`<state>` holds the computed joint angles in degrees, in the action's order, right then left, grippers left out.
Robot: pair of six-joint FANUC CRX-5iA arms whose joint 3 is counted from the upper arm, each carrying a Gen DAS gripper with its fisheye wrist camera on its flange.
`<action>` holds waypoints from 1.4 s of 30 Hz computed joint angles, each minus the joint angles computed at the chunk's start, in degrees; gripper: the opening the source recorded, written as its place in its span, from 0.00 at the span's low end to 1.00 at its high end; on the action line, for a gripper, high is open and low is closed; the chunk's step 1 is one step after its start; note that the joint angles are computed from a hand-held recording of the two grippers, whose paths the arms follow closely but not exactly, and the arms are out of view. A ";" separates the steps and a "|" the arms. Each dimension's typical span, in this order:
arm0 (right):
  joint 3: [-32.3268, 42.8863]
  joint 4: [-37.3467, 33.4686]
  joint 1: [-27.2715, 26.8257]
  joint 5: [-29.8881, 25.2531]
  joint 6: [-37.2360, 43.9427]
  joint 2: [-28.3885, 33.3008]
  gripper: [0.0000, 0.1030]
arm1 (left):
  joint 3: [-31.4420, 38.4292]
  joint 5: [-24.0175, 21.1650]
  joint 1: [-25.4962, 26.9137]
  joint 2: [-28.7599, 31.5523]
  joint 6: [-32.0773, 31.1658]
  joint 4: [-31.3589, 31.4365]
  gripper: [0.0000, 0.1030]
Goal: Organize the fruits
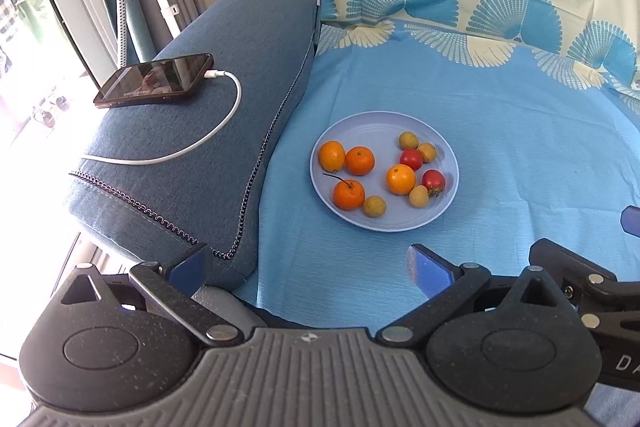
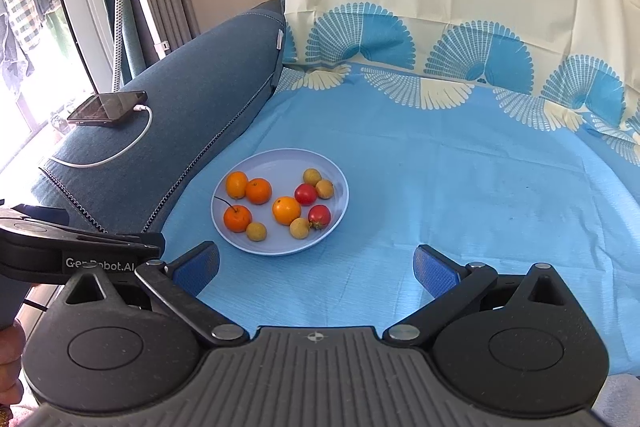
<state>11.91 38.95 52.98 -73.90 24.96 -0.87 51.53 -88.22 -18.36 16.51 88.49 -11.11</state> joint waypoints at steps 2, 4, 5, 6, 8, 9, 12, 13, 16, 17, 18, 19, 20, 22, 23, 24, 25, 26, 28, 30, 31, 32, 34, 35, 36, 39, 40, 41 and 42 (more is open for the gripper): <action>-0.02 0.23 0.11 -0.27 -0.17 0.06 0.99 | -0.15 0.12 -0.07 -0.14 -0.23 -0.01 1.00; -0.02 0.32 0.13 -0.31 -0.27 0.09 0.99 | -0.30 0.31 -0.18 -0.28 -0.31 -0.21 1.00; 0.00 0.38 0.14 -0.31 -0.32 0.12 0.99 | -0.27 0.29 -0.27 -0.29 -0.33 -0.35 1.00; -0.04 0.44 0.17 -0.28 -0.32 0.10 0.99 | -0.11 0.09 -0.38 -0.19 -0.37 -0.48 1.00; -0.10 0.74 0.30 -0.36 -0.45 0.11 0.99 | 0.07 -0.07 -0.41 -0.13 -0.40 -0.47 1.00; -0.10 0.77 0.30 -0.41 -0.46 0.10 0.99 | -0.16 0.12 -0.44 -0.28 -0.32 -0.50 1.00; -0.15 0.90 0.39 -0.68 -0.69 0.13 0.99 | -0.65 0.51 -0.44 -0.62 -0.28 -0.56 1.00; -0.11 0.93 0.44 -0.80 -0.76 0.18 0.99 | -0.71 0.53 -0.42 -0.66 -0.32 -0.55 1.00; -0.04 0.99 0.58 -1.02 -0.74 0.28 0.99 | -0.79 0.59 -0.22 -0.68 -0.27 -0.24 1.00; -0.02 0.98 0.57 -1.01 -0.64 0.31 0.99 | -0.82 0.61 -0.18 -0.70 -0.31 -0.21 1.00; 0.02 1.02 0.60 -1.04 -0.62 0.36 0.99 | -0.85 0.63 -0.15 -0.71 -0.36 -0.17 1.00; -0.03 1.04 0.60 -1.03 -0.59 0.33 0.99 | -0.89 0.66 -0.13 -0.73 -0.39 -0.12 1.00; -0.04 1.05 0.61 -1.02 -0.60 0.33 0.99 | -1.04 0.75 -0.10 -0.83 -0.38 -0.09 1.00; -0.03 1.13 0.64 -1.16 -0.62 0.38 0.99 | -1.09 0.79 -0.11 -0.85 -0.33 -0.13 1.00; 0.05 1.13 0.63 -1.28 -0.62 0.47 0.99 | -1.08 0.76 -0.07 -0.83 -0.31 -0.05 1.00; 0.12 1.14 0.62 -1.37 -0.66 0.57 0.99 | -1.01 0.71 -0.04 -0.78 -0.30 0.05 1.00; 0.15 1.17 0.60 -1.43 -0.69 0.62 0.99 | -1.01 0.71 0.00 -0.76 -0.33 0.13 1.00; 0.14 1.23 0.61 -1.48 -0.68 0.65 0.99 | -1.00 0.71 0.01 -0.74 -0.33 0.14 1.00; 0.12 1.28 0.65 -1.54 -0.57 0.64 0.99 | -0.93 0.66 0.00 -0.71 -0.34 0.13 1.00; 0.14 1.33 0.69 -1.57 -0.53 0.71 0.99 | -1.04 0.74 0.06 -0.71 -0.38 0.29 1.00; 0.21 1.41 0.75 -1.67 -0.57 0.84 0.99 | -1.04 0.74 0.06 -0.71 -0.38 0.29 1.00; 0.19 1.41 0.75 -1.70 -0.50 0.82 0.99 | -0.99 0.70 0.05 -0.67 -0.36 0.26 1.00; 0.27 1.34 0.75 -1.77 -0.45 0.92 0.99 | -1.20 0.84 0.08 -0.72 -0.36 0.32 1.00; 0.21 1.32 0.73 -1.71 -0.45 0.89 0.99 | -1.21 0.85 0.07 -0.71 -0.35 0.33 1.00; 0.21 1.32 0.73 -1.71 -0.45 0.89 0.99 | -1.21 0.84 0.07 -0.73 -0.36 0.32 1.00; 0.19 1.38 0.74 -1.73 -0.46 0.91 0.99 | -1.47 0.97 0.09 -0.77 -0.38 0.37 1.00; 0.22 1.33 0.74 -1.73 -0.48 0.92 0.99 | -1.47 0.97 0.09 -0.77 -0.38 0.37 1.00; 0.22 1.33 0.74 -1.73 -0.48 0.92 0.99 | -1.53 0.98 0.09 -0.73 -0.40 0.39 1.00; 0.20 1.32 0.74 -1.72 -0.49 0.93 0.99 | -1.60 1.02 0.08 -0.73 -0.39 0.36 1.00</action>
